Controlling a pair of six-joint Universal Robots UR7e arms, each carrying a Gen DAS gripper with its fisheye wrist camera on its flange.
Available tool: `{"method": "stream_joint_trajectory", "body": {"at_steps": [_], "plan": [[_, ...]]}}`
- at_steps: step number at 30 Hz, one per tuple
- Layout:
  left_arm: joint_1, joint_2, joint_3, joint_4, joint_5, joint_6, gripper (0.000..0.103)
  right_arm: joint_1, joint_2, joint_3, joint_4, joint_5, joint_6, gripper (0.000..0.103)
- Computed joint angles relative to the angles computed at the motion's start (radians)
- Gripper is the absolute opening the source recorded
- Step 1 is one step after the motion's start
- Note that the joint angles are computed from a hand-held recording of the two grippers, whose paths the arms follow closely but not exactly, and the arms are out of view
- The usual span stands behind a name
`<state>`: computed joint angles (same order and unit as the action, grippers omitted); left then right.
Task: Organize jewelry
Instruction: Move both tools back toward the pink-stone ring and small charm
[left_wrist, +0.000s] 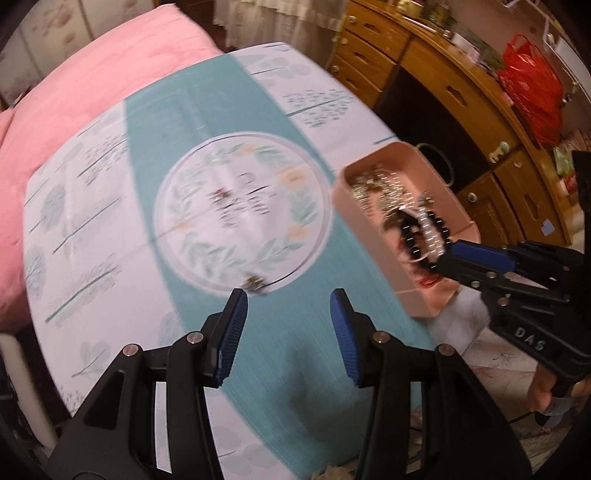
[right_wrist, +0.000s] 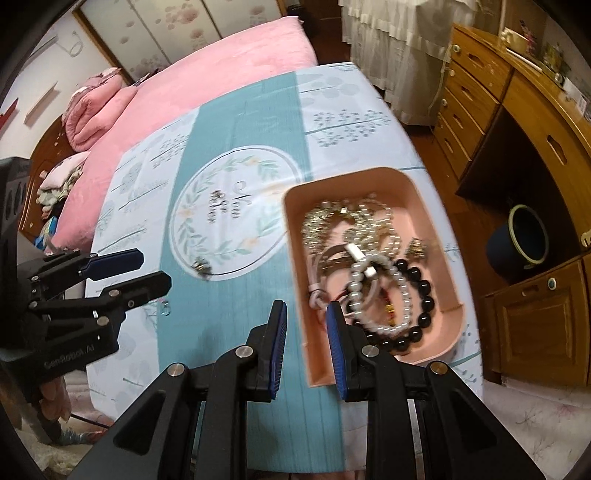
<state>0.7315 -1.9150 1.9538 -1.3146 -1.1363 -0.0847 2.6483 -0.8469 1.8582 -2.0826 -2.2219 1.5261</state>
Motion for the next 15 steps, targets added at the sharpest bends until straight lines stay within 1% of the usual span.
{"method": "stream_joint_trajectory", "body": {"at_steps": [2,6,10,11,15], "plan": [[0.024,-0.013,-0.017,0.016,0.023,0.001,0.044,0.001,0.019,-0.02,-0.009,0.005,-0.02,0.022],[0.079,-0.037,-0.043,0.014,0.047,0.002,0.044,-0.001,0.064,-0.06,-0.033,0.019,-0.081,0.022],[0.138,-0.038,-0.065,0.044,0.083,-0.001,0.044,-0.011,0.114,-0.095,-0.073,0.033,-0.145,0.023],[0.149,-0.041,-0.066,0.047,0.088,0.005,0.044,-0.012,0.123,-0.099,-0.084,0.036,-0.157,0.024],[0.185,-0.066,-0.05,0.06,0.094,0.02,0.044,-0.024,0.167,-0.116,-0.121,0.044,-0.208,0.033]]}}
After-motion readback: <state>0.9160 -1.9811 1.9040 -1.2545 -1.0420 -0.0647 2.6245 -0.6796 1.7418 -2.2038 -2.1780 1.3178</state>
